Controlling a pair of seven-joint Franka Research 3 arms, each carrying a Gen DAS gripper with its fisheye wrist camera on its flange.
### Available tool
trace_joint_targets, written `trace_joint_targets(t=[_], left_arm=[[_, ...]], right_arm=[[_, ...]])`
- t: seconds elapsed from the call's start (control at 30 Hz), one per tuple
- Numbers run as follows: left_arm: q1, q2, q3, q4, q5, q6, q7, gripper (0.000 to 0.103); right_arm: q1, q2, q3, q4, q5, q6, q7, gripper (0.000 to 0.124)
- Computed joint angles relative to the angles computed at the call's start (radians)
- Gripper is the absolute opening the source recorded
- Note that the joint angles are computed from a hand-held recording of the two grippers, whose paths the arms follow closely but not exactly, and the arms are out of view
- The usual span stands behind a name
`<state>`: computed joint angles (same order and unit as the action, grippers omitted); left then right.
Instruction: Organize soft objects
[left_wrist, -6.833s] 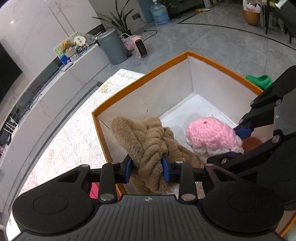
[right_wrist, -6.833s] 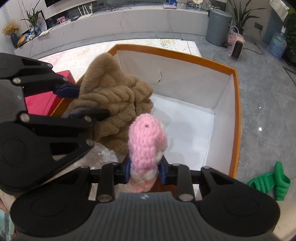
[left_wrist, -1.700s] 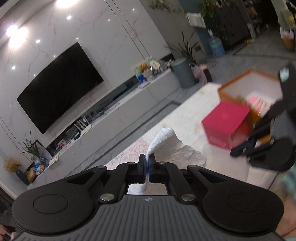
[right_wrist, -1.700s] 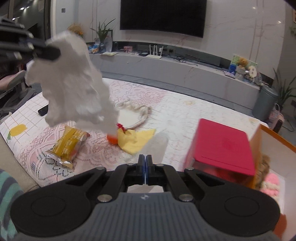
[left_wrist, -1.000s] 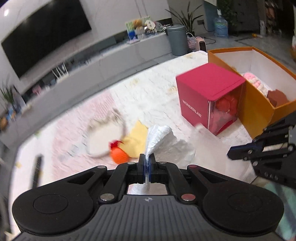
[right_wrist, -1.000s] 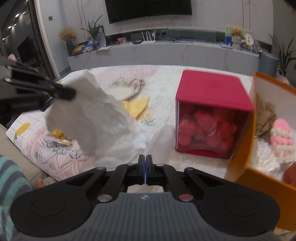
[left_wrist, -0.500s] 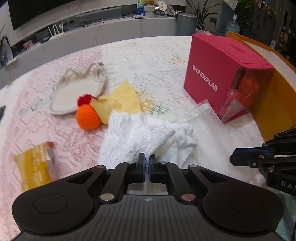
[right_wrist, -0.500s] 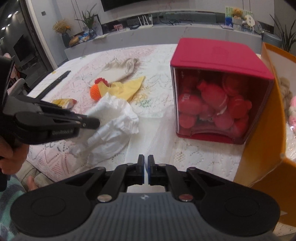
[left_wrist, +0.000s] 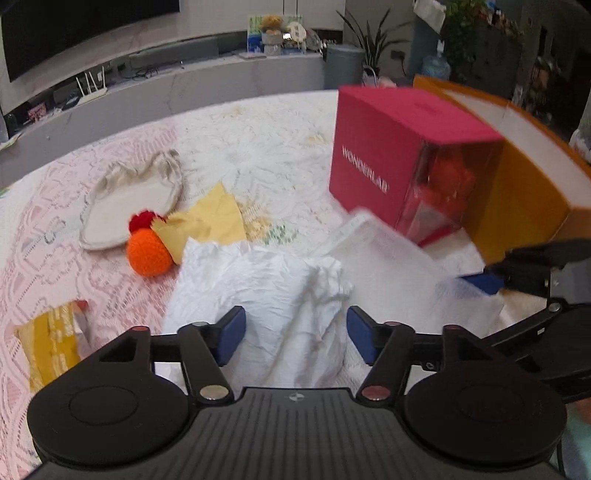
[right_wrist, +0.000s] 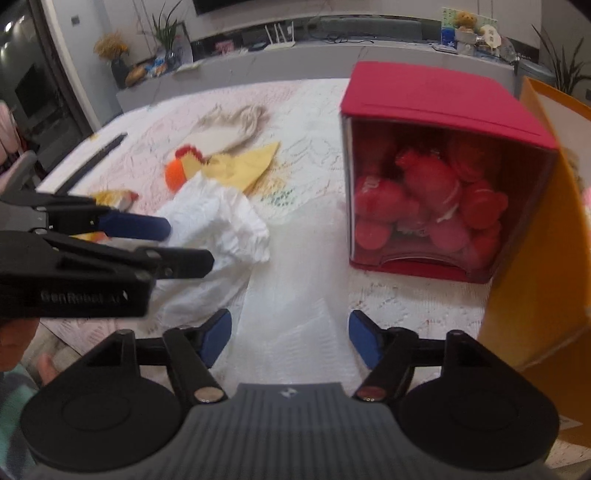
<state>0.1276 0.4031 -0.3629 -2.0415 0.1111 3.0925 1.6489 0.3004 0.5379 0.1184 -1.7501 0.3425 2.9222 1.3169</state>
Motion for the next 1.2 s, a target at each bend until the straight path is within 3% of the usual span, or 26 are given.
trace_joint_targets(t=[0.1, 0.27, 0.43, 0.53, 0.6, 0.67, 0.7, 0.77, 0.87, 0.93, 1.0, 1.07, 1.2], left_arm=[[0.049, 0.027, -0.052, 0.022, -0.041, -0.038, 0.021, 0.076], [0.014, 0.039, -0.019, 0.023, -0.031, -0.012, 0.020, 0.079], [0.036, 0.053, -0.042, 0.023, -0.025, 0.006, 0.026, 0.083], [0.058, 0.055, -0.062, 0.019, -0.013, 0.006, 0.046, 0.083], [-0.006, 0.043, 0.006, 0.005, 0.037, 0.030, 0.042, 0.083], [-0.131, 0.031, 0.140, -0.005, 0.126, 0.059, -0.017, 0.084], [-0.152, 0.030, 0.162, -0.005, 0.144, 0.064, -0.044, 0.083], [-0.129, 0.032, 0.137, -0.001, 0.110, 0.056, -0.040, 0.072], [-0.156, 0.024, 0.181, -0.001, 0.150, 0.056, -0.093, 0.049], [-0.210, 0.021, 0.247, 0.001, 0.179, 0.061, -0.139, 0.029], [-0.280, 0.020, 0.328, 0.006, 0.220, 0.064, -0.194, 0.019], [-0.321, 0.019, 0.377, 0.005, 0.255, 0.076, -0.240, 0.012], [-0.455, 0.007, 0.531, -0.012, 0.337, 0.126, -0.328, 0.010]], right_arm=[[0.036, 0.008, -0.035, 0.009, -0.042, -0.010, 0.014, 0.069], [0.068, 0.020, -0.067, 0.018, -0.093, -0.016, 0.034, 0.059], [0.092, 0.012, -0.095, 0.000, -0.145, 0.008, 0.065, 0.035], [0.106, 0.007, -0.110, -0.010, -0.168, 0.019, 0.086, 0.009], [0.120, 0.008, -0.131, -0.010, -0.180, 0.021, 0.123, 0.003], [0.080, 0.011, -0.093, 0.001, -0.149, 0.005, 0.122, 0.001], [0.062, 0.011, -0.075, 0.003, -0.133, -0.002, 0.117, 0.001], [0.049, 0.012, -0.063, 0.006, -0.119, -0.006, 0.113, 0.001], [0.072, 0.010, -0.085, 0.001, -0.141, -0.001, 0.122, 0.001], [0.081, 0.010, -0.092, 0.000, -0.152, 0.002, 0.127, 0.001], [0.077, 0.009, -0.089, 0.000, -0.153, 0.003, 0.128, 0.001], [0.073, 0.008, -0.086, -0.002, -0.152, 0.003, 0.126, 0.001], [0.067, 0.003, -0.079, -0.011, -0.148, 0.020, 0.121, 0.000]])
